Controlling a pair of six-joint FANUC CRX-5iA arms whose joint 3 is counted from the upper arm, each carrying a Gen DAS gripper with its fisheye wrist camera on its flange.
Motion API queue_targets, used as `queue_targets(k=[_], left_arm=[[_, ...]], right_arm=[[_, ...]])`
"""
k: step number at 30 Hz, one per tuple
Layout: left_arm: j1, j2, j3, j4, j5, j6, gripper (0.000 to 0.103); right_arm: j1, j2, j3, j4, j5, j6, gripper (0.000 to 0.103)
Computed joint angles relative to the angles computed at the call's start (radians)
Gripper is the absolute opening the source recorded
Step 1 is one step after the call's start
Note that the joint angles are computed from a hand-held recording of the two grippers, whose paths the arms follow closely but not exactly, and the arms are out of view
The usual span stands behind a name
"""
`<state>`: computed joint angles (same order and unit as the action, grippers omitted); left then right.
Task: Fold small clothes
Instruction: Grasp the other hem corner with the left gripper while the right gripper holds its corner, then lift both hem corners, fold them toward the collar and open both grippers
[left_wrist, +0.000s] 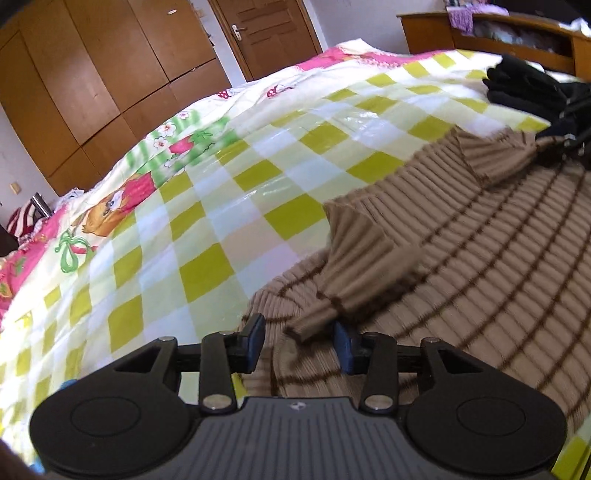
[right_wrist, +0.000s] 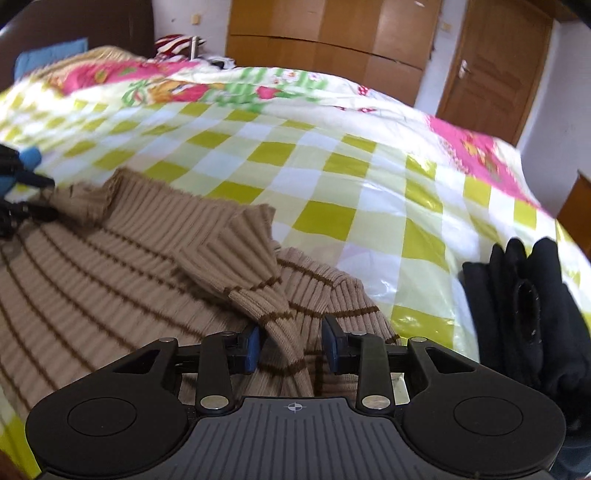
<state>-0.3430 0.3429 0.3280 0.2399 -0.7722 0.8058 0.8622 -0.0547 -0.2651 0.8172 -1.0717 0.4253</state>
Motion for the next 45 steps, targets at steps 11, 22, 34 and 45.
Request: queue_targets(k=[11, 22, 34, 45], left_arm=[[-0.034, 0.05, 0.032, 0.016, 0.033, -0.095, 0.05], [0.046, 0.158, 0.191, 0.148, -0.142, 0.251, 0.022], [0.056, 0.225, 0.268, 0.179, -0.196, 0.344, 0.026], [0.085, 0.147, 0.181, 0.25, -0.139, 0.401, 0.022]], right_arm=[[-0.037, 0.067, 0.052, -0.001, 0.031, 0.054, 0.012], [-0.106, -0.042, 0.013, -0.083, 0.157, -0.233, 0.005], [-0.172, 0.053, 0.085, -0.182, 0.179, -0.139, 0.014], [-0.133, -0.053, 0.005, -0.041, 0.218, -0.359, 0.005]])
